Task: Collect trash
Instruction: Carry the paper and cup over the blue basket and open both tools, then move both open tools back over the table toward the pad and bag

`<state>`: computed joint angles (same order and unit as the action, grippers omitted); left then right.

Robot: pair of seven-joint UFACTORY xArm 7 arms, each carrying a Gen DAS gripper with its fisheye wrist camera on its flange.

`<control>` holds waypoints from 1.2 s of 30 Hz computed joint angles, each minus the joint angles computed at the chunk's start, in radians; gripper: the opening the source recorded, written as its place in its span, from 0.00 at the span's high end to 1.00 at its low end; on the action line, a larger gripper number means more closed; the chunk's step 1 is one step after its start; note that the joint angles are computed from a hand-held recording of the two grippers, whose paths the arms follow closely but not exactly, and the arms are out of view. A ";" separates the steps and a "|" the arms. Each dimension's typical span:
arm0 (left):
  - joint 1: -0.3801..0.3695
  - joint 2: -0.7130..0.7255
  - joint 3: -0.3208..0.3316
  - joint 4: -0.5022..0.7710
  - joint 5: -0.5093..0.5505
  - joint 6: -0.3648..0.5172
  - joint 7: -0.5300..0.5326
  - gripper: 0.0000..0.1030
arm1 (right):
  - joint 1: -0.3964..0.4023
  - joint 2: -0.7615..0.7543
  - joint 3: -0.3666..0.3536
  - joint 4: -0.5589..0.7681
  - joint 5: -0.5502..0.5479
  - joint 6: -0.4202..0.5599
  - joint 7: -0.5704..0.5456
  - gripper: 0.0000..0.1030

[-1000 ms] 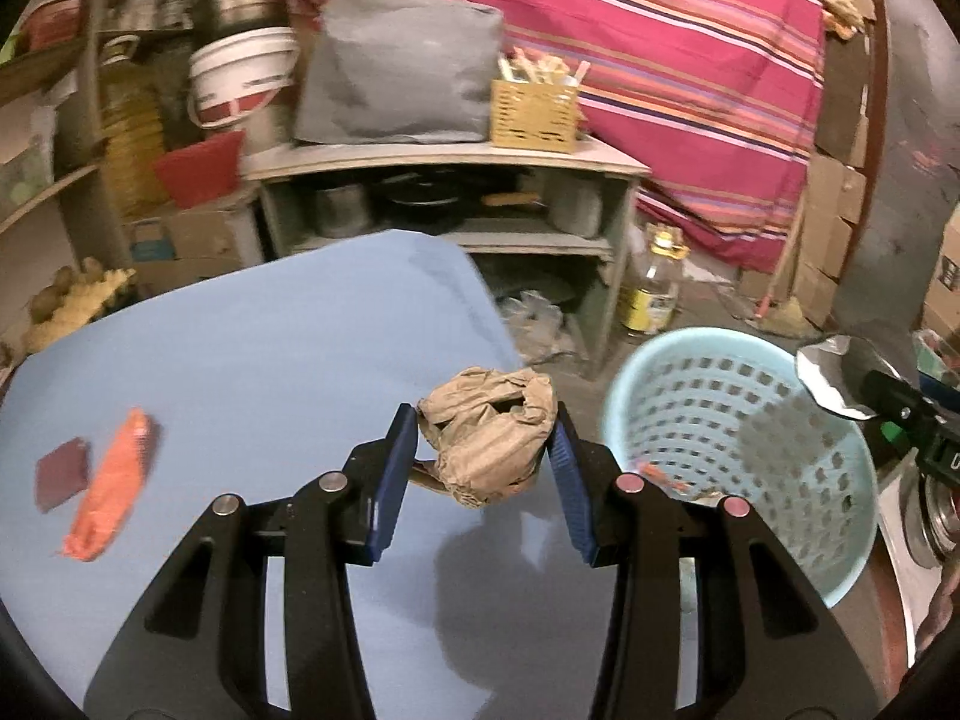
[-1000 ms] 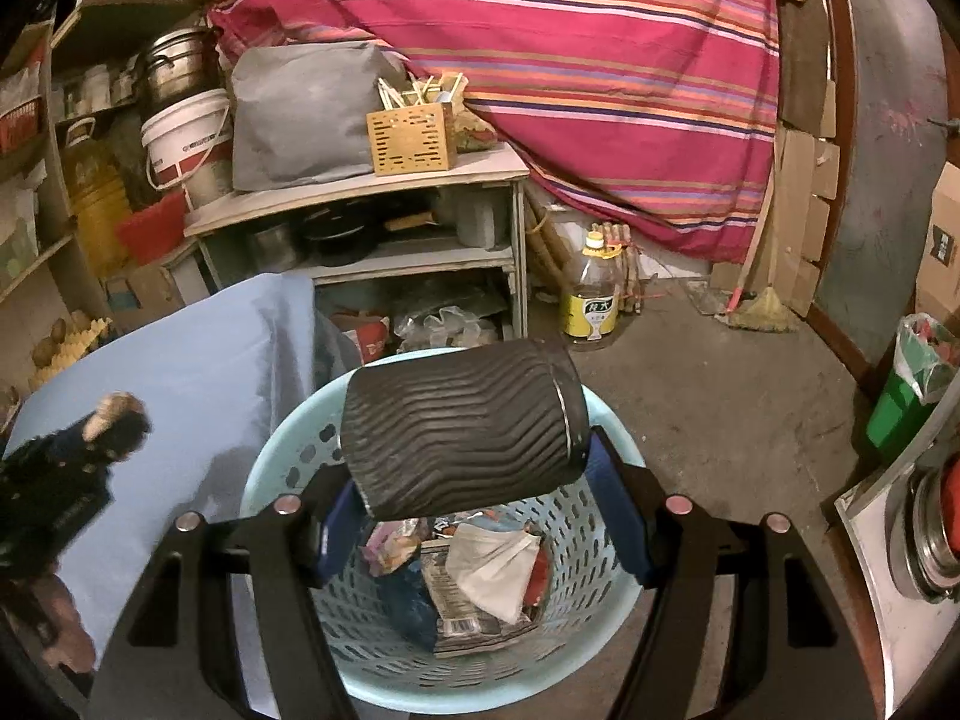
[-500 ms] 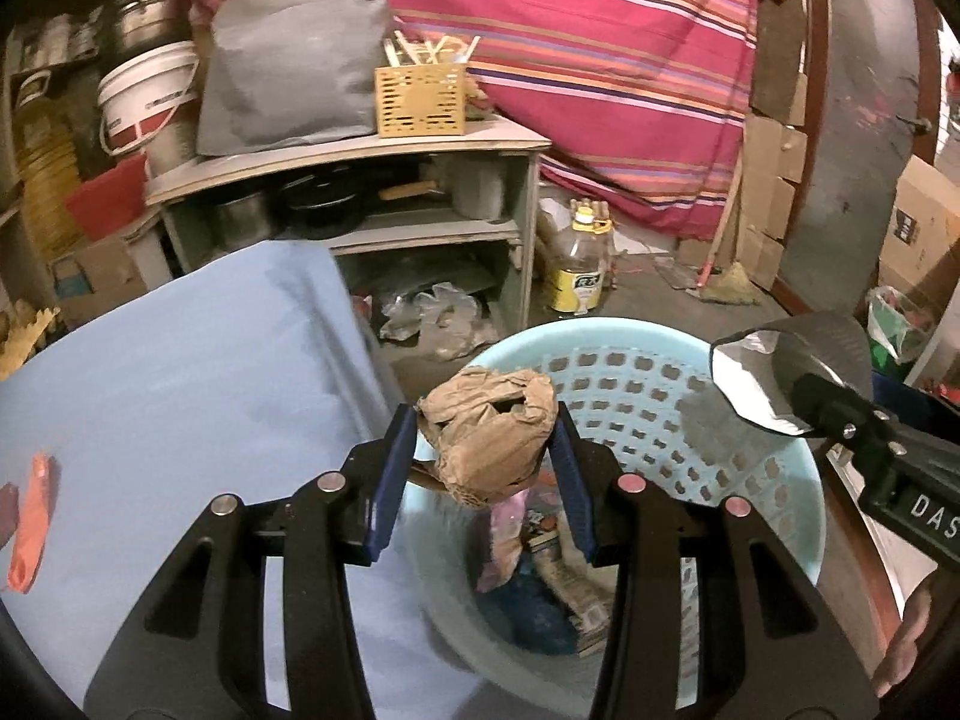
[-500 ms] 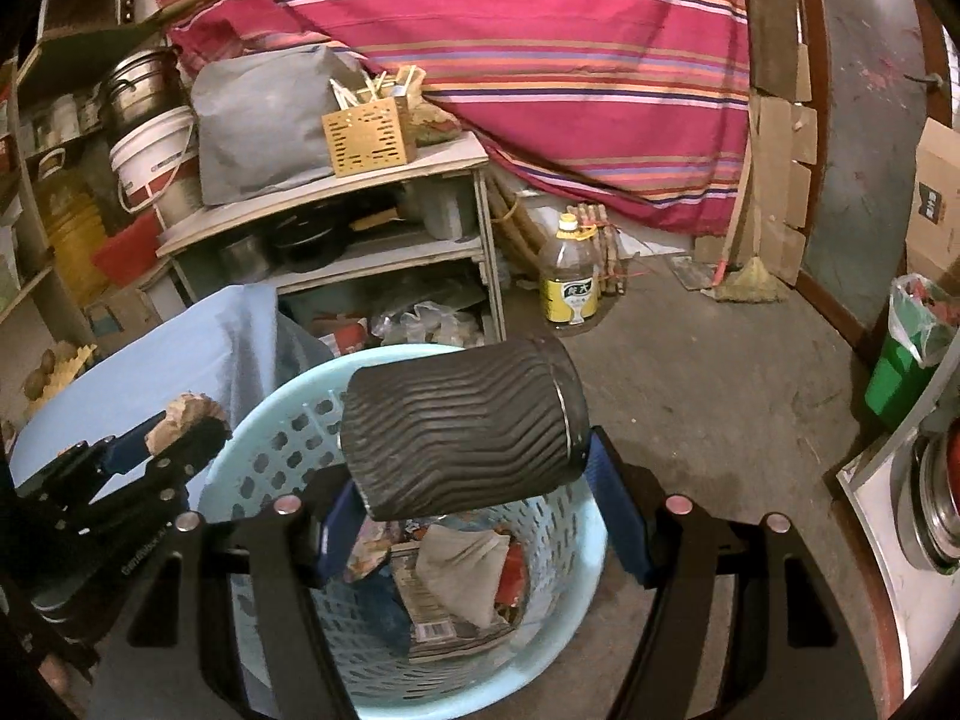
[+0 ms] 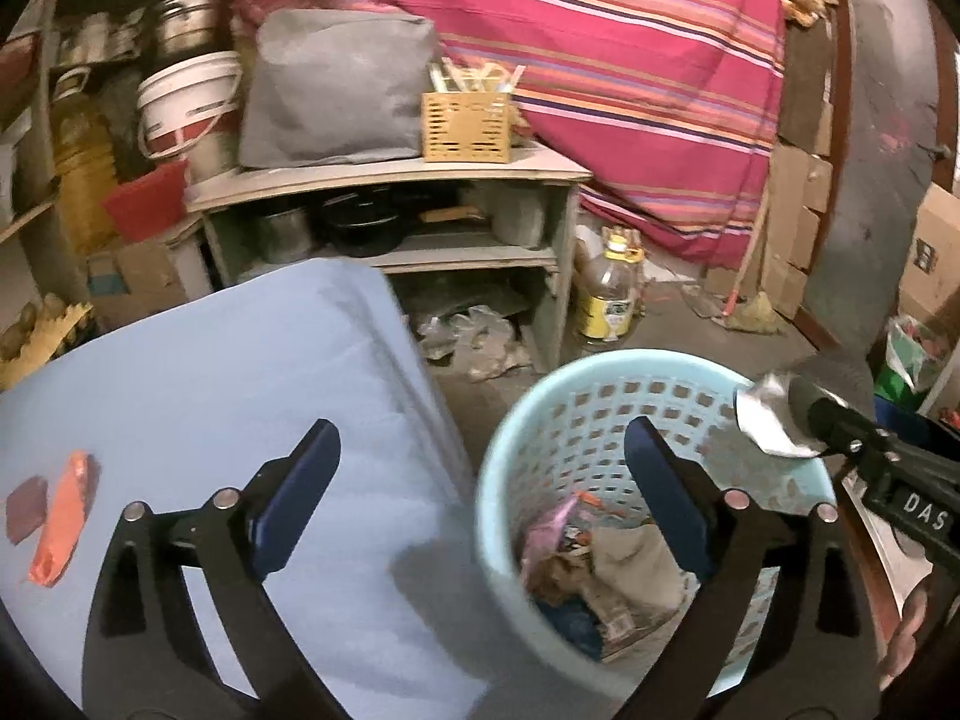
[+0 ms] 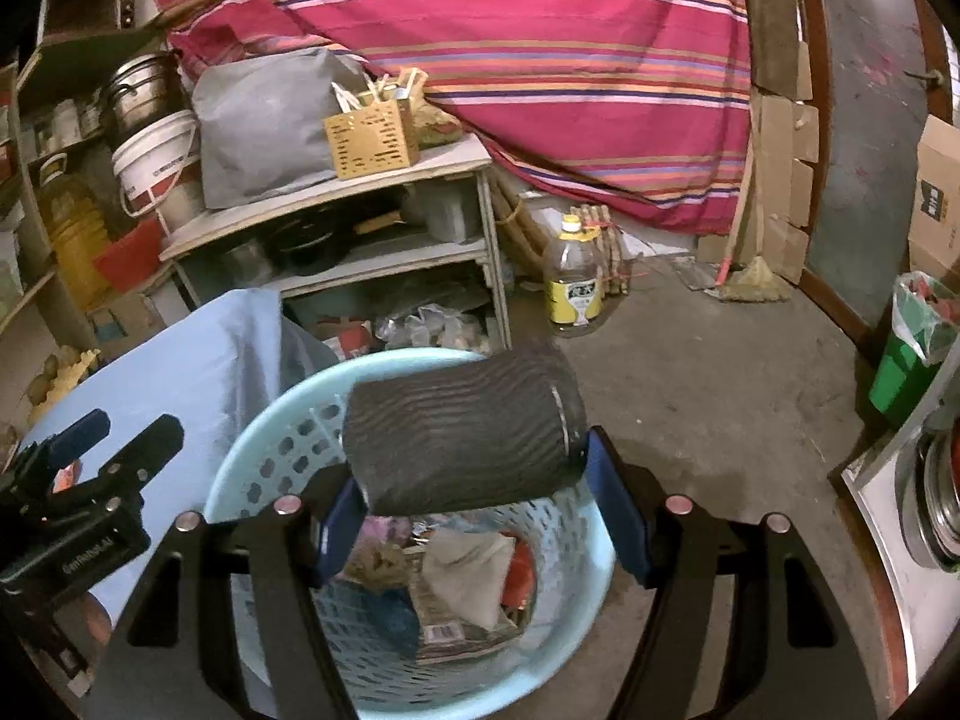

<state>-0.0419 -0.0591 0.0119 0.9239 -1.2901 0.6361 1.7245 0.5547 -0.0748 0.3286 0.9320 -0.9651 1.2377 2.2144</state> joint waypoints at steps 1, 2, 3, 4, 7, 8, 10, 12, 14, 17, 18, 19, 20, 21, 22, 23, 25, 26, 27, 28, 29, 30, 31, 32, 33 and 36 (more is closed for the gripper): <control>0.007 0.013 0.007 0.016 0.007 0.003 -0.011 0.08 | -0.001 0.012 0.000 0.014 0.001 0.005 -0.001 0.26; 0.014 0.023 0.011 0.027 0.013 0.006 -0.020 0.08 | 0.000 0.018 -0.002 0.022 0.000 0.007 -0.002 0.19; 0.023 0.035 0.014 0.042 0.020 0.011 -0.031 0.07 | 0.001 0.031 -0.003 0.037 -0.001 0.017 -0.002 0.18; 0.033 0.047 0.018 0.058 0.030 0.016 -0.043 0.06 | 0.004 0.037 -0.005 0.044 -0.002 0.020 -0.002 0.17; 0.063 0.077 0.022 0.094 0.035 0.015 -0.046 0.05 | 0.010 0.062 -0.016 0.074 0.002 0.026 -0.008 0.13; 0.073 0.084 0.022 0.102 0.031 0.013 -0.037 0.05 | 0.014 0.073 -0.019 0.088 0.004 0.037 -0.012 0.12; 0.096 0.101 0.024 0.122 0.019 0.009 -0.010 0.05 | 0.022 0.098 -0.025 0.119 0.010 0.055 -0.024 0.12; 0.124 0.123 0.030 0.148 0.005 0.015 0.014 0.05 | 0.033 0.122 -0.034 0.151 0.010 0.071 -0.036 0.12; 0.150 0.144 0.031 0.171 -0.006 0.011 0.030 0.05 | 0.045 0.152 -0.044 0.189 0.005 0.084 -0.052 0.11; 0.188 0.197 0.029 0.226 -0.024 -0.029 0.054 0.05 | 0.066 0.203 -0.063 0.253 0.000 0.101 -0.083 0.11; 0.203 0.214 0.027 0.245 -0.023 -0.031 0.052 0.05 | 0.074 0.220 -0.070 0.275 -0.002 0.105 -0.093 0.11; 0.227 0.245 0.029 0.284 -0.024 -0.008 0.050 0.05 | 0.082 0.237 -0.077 0.295 -0.005 0.108 -0.101 0.11; 0.247 0.266 0.025 0.309 -0.033 -0.006 0.054 0.05 | 0.091 0.256 -0.085 0.321 -0.009 0.110 -0.111 0.11; 0.263 0.280 0.018 0.325 -0.048 -0.015 0.063 0.05 | 0.098 0.267 -0.094 0.334 -0.012 0.107 -0.116 0.11; 0.282 0.303 0.012 0.354 -0.077 -0.025 0.079 0.05 | 0.105 0.279 -0.102 0.350 -0.016 0.104 -0.120 0.11; 0.300 0.319 0.007 0.373 -0.096 -0.032 0.089 0.05 | 0.112 0.299 -0.109 0.375 -0.023 0.099 -0.122 0.11; 0.332 0.365 -0.002 0.430 -0.131 -0.055 0.102 0.05 | 0.125 0.329 -0.126 0.415 -0.027 0.090 -0.131 0.11; 0.344 0.381 -0.008 0.451 -0.129 -0.060 0.099 0.05 | 0.131 0.341 -0.134 0.430 -0.029 0.084 -0.137 0.11; 0.355 0.399 -0.011 0.476 -0.113 -0.064 0.089 0.05 | 0.137 0.358 -0.142 0.451 -0.030 0.081 -0.147 0.11; 0.363 0.435 -0.008 0.522 -0.061 -0.067 0.054 0.05 | 0.145 0.378 -0.150 0.477 -0.029 0.083 -0.159 0.11; 0.372 0.457 -0.011 0.549 -0.032 -0.066 0.031 0.05 | 0.154 0.406 -0.158 0.515 -0.028 0.087 -0.180 0.11; 0.381 0.496 -0.007 0.600 0.017 -0.060 -0.025 0.05 | 0.163 0.427 -0.168 0.543 -0.026 0.090 -0.198 0.11; 0.389 0.526 -0.003 0.640 0.060 -0.049 -0.078 0.05 | 0.174 0.459 -0.177 0.586 -0.024 0.096 -0.223 0.11; 0.394 0.557 0.003 0.681 0.108 -0.034 -0.141 0.05 | 0.185 0.479 -0.188 0.614 -0.020 0.098 -0.240 0.11; 0.391 0.606 0.021 0.746 0.166 -0.019 -0.224 0.05 | 0.196 0.509 -0.199 0.655 -0.017 0.102 -0.265 0.11; 0.399 0.701 0.026 0.861 0.259 -0.040 -0.344 0.05 | 0.225 0.580 -0.232 0.751 0.000 0.095 -0.317 0.11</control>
